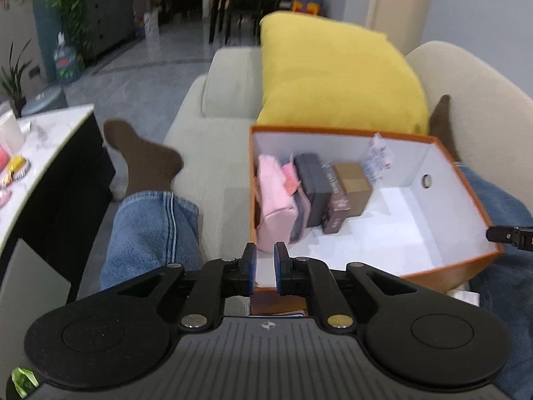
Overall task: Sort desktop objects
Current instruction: 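Withdraw both open tools from the box toward the plush toys, then grasp the raccoon plush with the left tool while the right tool grasps the white panda plush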
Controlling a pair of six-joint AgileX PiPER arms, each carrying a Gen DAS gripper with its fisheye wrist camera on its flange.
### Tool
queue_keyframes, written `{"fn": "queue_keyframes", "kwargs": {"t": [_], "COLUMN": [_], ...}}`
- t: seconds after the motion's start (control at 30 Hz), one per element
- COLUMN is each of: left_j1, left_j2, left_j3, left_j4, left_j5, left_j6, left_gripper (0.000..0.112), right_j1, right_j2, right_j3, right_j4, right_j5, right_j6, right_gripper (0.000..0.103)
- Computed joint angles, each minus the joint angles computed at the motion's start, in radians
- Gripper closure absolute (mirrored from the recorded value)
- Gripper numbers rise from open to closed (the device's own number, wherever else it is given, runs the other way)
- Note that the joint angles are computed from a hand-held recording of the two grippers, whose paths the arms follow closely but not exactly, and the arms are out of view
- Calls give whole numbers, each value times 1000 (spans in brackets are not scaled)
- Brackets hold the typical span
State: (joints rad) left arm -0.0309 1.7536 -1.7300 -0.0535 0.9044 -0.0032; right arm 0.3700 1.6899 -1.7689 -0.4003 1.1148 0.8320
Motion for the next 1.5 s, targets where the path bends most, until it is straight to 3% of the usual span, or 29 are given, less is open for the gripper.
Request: {"fn": "queue_keyframes", "kwargs": {"t": [0.13, 0.2, 0.33, 0.53, 0.9, 1.17, 1.33, 1.5], "left_j1": [-26, -39, -73, -96, -45, -25, -75, -69], "left_j2": [-124, -182, -279, -332, -408, -403, -375, -309], "left_j3": [131, 203, 334, 441, 610, 621, 607, 552], "left_j4": [17, 33, 90, 142, -21, -139, -24, -4], "left_j5": [-80, -129, -206, -203, -146, -130, -172, -162], "left_j6": [14, 7, -32, -64, 114, 214, 192, 372], "left_gripper": [98, 92, 91, 89, 88, 87, 84, 77], "right_j1": [107, 163, 258, 319, 388, 401, 367, 357], "right_j2": [-95, -142, -208, -180, -85, -44, -17, 53], "right_j3": [126, 202, 330, 300, 265, 219, 185, 89], "right_j4": [-173, -263, -414, -336, -70, -48, 25, 59], "right_j5": [-61, -108, -191, -168, -178, -138, -152, -117], "right_j6": [120, 176, 333, 331, 219, 173, 126, 102], "right_gripper": [60, 57, 46, 45, 47, 47, 52, 51]}}
